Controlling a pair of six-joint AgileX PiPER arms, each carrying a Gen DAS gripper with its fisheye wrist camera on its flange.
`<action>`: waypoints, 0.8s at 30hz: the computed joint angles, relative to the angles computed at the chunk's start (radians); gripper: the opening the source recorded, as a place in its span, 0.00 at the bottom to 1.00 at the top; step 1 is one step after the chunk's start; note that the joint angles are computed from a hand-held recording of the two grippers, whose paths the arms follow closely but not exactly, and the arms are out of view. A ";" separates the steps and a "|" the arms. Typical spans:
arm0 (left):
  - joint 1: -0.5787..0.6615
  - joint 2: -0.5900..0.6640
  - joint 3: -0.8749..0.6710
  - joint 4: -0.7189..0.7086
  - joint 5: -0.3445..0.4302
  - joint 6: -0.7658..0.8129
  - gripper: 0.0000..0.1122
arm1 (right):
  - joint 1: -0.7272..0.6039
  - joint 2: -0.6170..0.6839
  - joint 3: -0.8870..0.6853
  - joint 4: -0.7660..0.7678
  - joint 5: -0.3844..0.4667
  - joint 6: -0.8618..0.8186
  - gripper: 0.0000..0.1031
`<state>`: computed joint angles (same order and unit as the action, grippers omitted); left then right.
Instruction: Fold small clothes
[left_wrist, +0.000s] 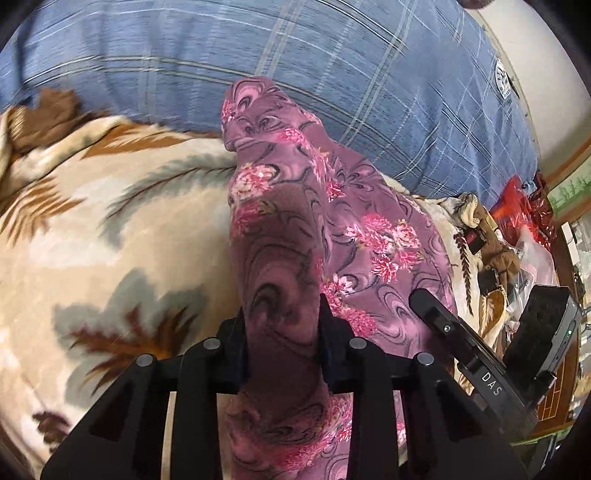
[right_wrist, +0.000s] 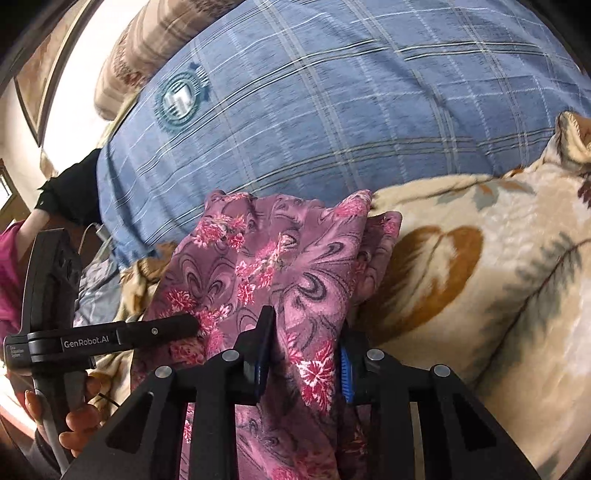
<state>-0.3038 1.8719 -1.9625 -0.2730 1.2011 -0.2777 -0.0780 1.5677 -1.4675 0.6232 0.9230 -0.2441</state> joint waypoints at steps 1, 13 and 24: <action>0.010 -0.037 0.052 0.000 -0.013 0.009 0.25 | 0.017 -0.016 0.018 0.007 0.001 0.007 0.29; 0.217 -0.283 0.597 -0.181 -0.162 0.195 0.45 | 0.165 -0.104 0.310 0.030 -0.126 0.012 0.36; 0.180 -0.143 0.303 -0.120 -0.176 0.154 0.44 | 0.088 0.094 0.060 0.104 -0.048 0.105 0.33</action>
